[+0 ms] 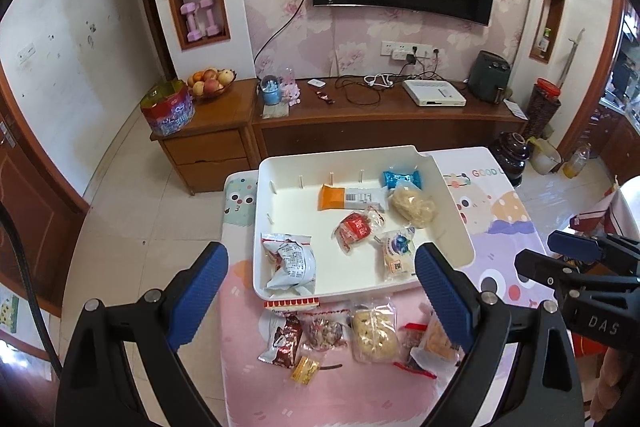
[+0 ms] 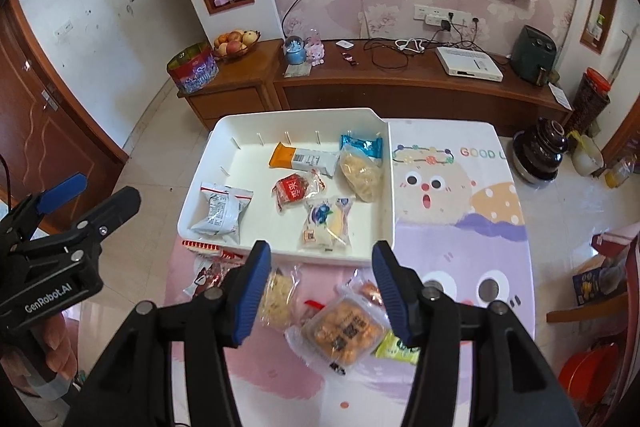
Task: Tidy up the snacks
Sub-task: 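Move both tools back toward the snacks on the table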
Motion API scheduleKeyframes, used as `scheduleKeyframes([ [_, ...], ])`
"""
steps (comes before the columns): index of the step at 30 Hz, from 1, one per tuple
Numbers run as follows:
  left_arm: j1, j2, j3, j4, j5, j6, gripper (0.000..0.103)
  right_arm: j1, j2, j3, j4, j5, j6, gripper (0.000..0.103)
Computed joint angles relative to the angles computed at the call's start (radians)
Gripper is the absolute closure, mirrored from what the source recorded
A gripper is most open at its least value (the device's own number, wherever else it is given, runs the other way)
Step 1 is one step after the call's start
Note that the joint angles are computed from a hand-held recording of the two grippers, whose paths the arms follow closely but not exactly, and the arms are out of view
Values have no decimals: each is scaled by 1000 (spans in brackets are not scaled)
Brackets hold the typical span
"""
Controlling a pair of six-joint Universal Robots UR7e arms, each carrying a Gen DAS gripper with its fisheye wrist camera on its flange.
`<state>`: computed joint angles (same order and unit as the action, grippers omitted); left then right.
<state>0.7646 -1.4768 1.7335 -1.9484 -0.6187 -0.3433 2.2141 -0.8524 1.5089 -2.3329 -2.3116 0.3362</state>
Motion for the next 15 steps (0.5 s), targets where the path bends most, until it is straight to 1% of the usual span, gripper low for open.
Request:
scheduleKeyframes([
  [7, -14, -70, 48, 40, -9, -19, 9, 5, -24, 46, 19, 27, 76, 44],
  [15, 19, -113, 92, 101, -22, -55, 9, -11, -18, 81, 61, 61, 158, 44],
])
